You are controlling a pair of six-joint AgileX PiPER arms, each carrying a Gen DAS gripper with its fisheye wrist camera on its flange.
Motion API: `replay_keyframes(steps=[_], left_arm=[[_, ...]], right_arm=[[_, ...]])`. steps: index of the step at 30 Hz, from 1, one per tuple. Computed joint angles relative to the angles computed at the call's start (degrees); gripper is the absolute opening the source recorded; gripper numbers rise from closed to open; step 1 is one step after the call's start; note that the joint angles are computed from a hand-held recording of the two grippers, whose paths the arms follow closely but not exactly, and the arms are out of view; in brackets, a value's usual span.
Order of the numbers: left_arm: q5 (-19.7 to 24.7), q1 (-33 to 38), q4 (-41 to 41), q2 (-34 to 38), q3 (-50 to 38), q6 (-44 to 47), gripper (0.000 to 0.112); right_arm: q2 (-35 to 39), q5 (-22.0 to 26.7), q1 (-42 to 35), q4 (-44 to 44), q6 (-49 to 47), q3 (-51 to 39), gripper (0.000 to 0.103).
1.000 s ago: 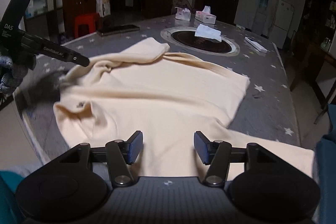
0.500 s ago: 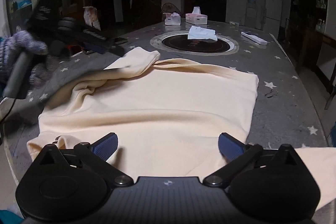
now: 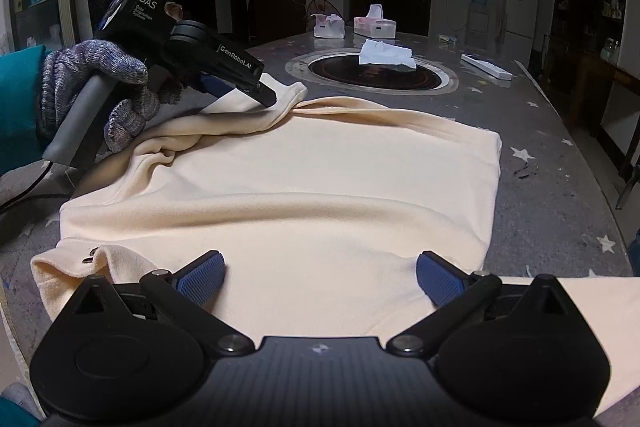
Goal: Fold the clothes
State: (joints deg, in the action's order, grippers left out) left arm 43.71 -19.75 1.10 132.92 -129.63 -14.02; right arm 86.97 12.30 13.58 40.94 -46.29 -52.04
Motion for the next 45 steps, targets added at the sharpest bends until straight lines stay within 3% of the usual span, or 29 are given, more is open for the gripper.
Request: replay_keyframes(steps=[3,6,16,23,28,32,36,40,45], left_arm=[[-1.76,-0.29,1.09,-0.93,1.78,-0.82,0.023],[-3.16,0.00,0.72,-2.09,3.73,-1.53,0.017],[-10.96,0.46,2.40,-9.43,16.05,-3.28,0.016],[-10.13,0.29,3.73,-9.38,16.14,-3.33,0.017],[-8.76,-0.50,7.67,-8.28,14.52,-5.04,0.023],[-9.92,-0.71,10.82,-8.10,14.96,-7.20,0.018],[-13.35,-0.91,13.30,-9.49,17.90,-7.92,0.005],[-15.36,-0.63,13.09,-10.67,19.86,-7.86,0.003],[-20.71,0.71,19.24,-16.32,27.75,-17.41,0.003]], right_arm=[[-0.02,0.03,0.04,-0.22,0.27,0.01,0.103],[-0.03,0.09,0.11,-0.54,0.71,-0.04,0.103],[0.07,0.28,-0.04,-0.22,0.44,-0.18,0.103],[0.28,0.40,-0.26,0.46,-0.35,-0.34,0.103],[0.25,0.40,-0.23,0.28,-0.15,-0.33,0.103],[0.22,0.39,-0.21,0.18,-0.03,-0.31,0.103],[0.22,0.40,-0.20,0.13,0.02,-0.32,0.103],[0.19,0.41,-0.17,-0.08,0.26,-0.32,0.103],[0.17,0.42,-0.15,-0.21,0.41,-0.33,0.103]])
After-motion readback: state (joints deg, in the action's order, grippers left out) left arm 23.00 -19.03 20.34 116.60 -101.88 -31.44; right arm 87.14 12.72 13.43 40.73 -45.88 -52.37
